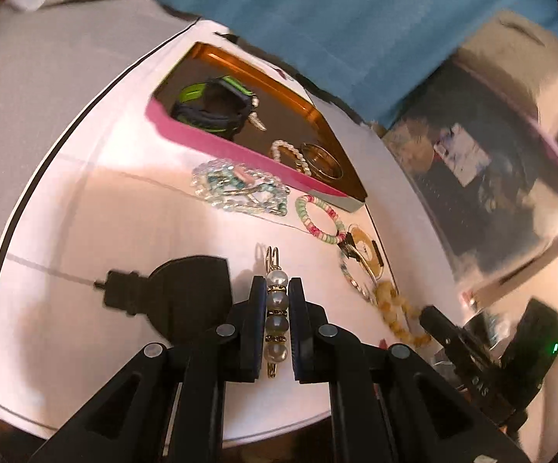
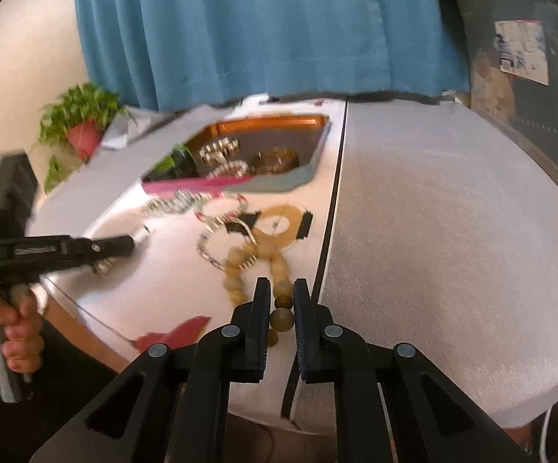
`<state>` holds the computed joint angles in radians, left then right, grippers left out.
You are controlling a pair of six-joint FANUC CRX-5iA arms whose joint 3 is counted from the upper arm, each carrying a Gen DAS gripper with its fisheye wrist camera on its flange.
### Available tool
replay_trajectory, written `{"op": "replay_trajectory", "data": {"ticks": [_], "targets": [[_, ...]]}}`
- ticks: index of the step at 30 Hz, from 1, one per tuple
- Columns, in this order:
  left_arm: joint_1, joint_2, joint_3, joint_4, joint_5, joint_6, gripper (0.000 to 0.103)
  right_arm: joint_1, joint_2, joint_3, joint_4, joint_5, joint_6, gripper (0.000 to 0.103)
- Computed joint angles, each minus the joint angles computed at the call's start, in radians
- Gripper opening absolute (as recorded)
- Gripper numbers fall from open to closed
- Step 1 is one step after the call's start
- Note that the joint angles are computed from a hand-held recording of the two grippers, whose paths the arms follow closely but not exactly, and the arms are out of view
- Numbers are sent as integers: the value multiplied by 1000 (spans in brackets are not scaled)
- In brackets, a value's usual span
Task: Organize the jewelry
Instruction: 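Carry the pearl hair pin with the left tool while the right tool carries the amber bracelet to the tray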
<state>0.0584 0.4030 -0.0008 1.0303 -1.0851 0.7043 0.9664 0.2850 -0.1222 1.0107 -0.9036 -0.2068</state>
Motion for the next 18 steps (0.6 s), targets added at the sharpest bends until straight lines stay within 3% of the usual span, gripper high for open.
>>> {"op": "replay_trajectory", "data": {"ticks": [11, 18], "targets": [[8, -40, -17, -64, 8, -18, 9, 14, -2, 67, -63, -75, 53, 12], [14, -30, -11, -36, 2, -40, 9, -10, 28, 188, -90, -96, 198, 12]]}}
